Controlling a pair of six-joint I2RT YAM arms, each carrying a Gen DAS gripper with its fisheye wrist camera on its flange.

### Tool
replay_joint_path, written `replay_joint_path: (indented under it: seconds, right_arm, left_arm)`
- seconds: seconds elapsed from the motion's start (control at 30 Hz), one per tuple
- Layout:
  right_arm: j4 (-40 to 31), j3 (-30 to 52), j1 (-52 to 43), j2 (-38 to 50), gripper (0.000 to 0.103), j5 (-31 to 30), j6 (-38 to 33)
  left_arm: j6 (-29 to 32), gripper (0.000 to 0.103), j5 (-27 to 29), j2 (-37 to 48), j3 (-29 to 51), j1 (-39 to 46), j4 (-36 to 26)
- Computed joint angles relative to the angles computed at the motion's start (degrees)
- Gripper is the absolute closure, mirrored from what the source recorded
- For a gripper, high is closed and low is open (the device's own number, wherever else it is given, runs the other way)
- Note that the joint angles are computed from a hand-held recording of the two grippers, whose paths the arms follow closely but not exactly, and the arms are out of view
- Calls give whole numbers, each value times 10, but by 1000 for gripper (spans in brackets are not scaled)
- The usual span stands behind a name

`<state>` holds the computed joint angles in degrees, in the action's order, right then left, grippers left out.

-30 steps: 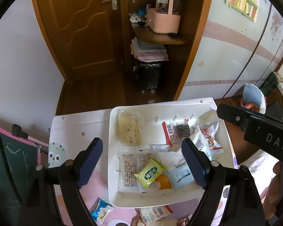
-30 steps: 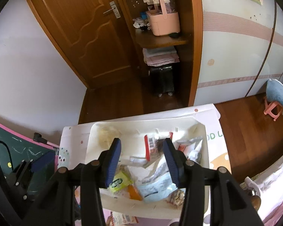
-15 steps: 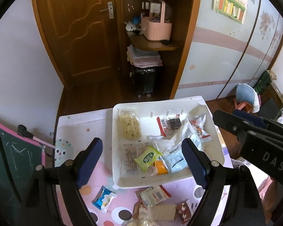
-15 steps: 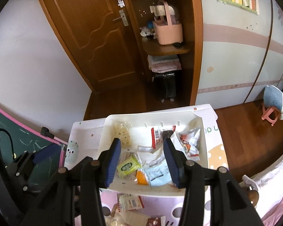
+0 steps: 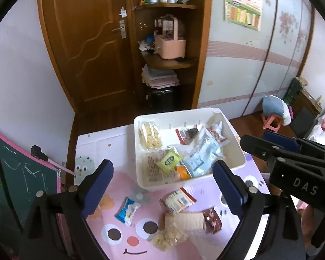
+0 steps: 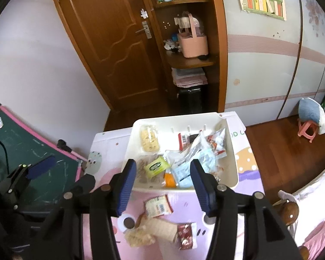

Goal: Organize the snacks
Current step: 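Move both tools back over the remaining snacks, then grasp the second clear cake bag with the left tool while the right tool grasps the brown snowflake packet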

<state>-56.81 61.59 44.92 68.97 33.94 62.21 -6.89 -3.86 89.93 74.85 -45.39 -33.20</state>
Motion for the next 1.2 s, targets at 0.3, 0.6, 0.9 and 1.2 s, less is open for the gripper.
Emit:
replay_joint_path:
  seconds: [0.3, 0.6, 0.9, 1.2]
  right_arm:
    - [-82, 6, 137, 3, 48, 75, 129]
    - [-115, -46, 207, 2, 47, 97, 239]
    - [1, -205, 205, -3, 47, 31, 286]
    - [278, -364, 129, 87, 47, -104, 231]
  left_arm:
    - [1, 9, 21, -82, -83, -18, 2]
    - [-15, 9, 40, -105, -162, -19, 33]
    - [-19, 9, 66, -43, -262, 33, 119]
    - [55, 9, 88, 78, -342, 20, 269]
